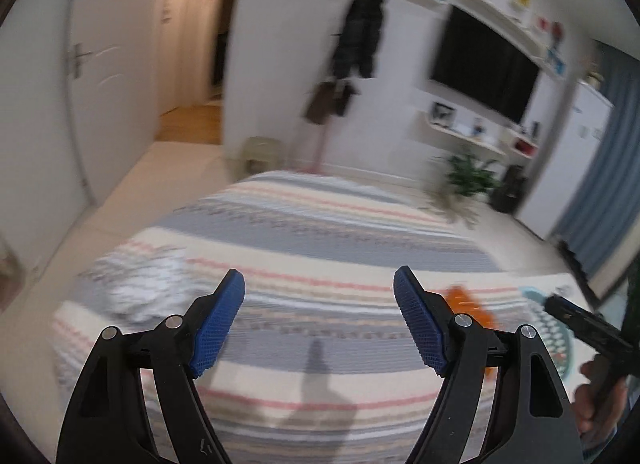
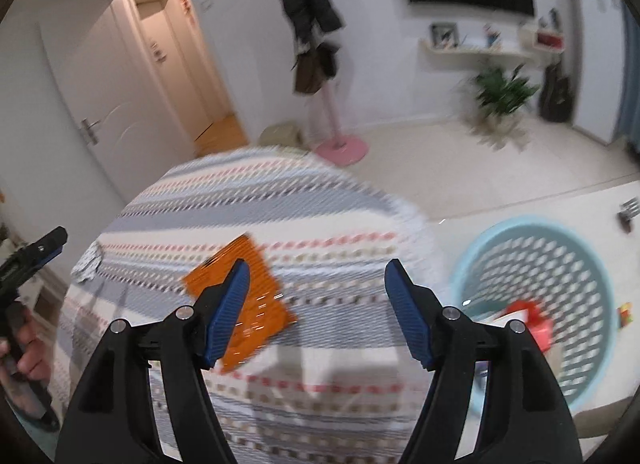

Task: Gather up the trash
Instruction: 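Grasp the orange snack bag with the right tool while the left tool grasps the heart-print cloth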

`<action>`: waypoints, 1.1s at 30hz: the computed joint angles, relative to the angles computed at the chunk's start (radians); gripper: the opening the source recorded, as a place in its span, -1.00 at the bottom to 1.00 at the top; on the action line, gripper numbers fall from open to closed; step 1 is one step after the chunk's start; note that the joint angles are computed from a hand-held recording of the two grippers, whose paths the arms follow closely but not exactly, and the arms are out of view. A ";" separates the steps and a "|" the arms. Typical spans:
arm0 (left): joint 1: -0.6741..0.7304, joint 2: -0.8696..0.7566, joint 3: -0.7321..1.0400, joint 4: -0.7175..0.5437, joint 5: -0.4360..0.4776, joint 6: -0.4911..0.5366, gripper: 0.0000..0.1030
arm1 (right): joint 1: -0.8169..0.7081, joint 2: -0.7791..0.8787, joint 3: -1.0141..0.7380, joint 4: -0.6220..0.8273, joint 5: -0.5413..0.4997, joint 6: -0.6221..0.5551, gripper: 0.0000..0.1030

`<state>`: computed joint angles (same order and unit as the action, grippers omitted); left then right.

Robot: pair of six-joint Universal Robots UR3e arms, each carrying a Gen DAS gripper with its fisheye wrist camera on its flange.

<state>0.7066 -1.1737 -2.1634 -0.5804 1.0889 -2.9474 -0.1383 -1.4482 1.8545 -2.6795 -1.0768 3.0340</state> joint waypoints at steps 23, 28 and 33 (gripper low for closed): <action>0.208 -0.354 0.143 -0.010 0.004 0.245 0.64 | 0.232 0.295 -0.275 0.063 -0.092 0.052 0.38; 0.212 -0.342 0.106 0.035 0.012 0.256 0.59 | 0.247 0.294 -0.272 0.075 -0.070 -0.019 0.56; 0.181 -0.337 0.081 0.093 0.080 0.248 0.15 | 0.292 0.300 -0.290 0.086 -0.121 -0.054 0.64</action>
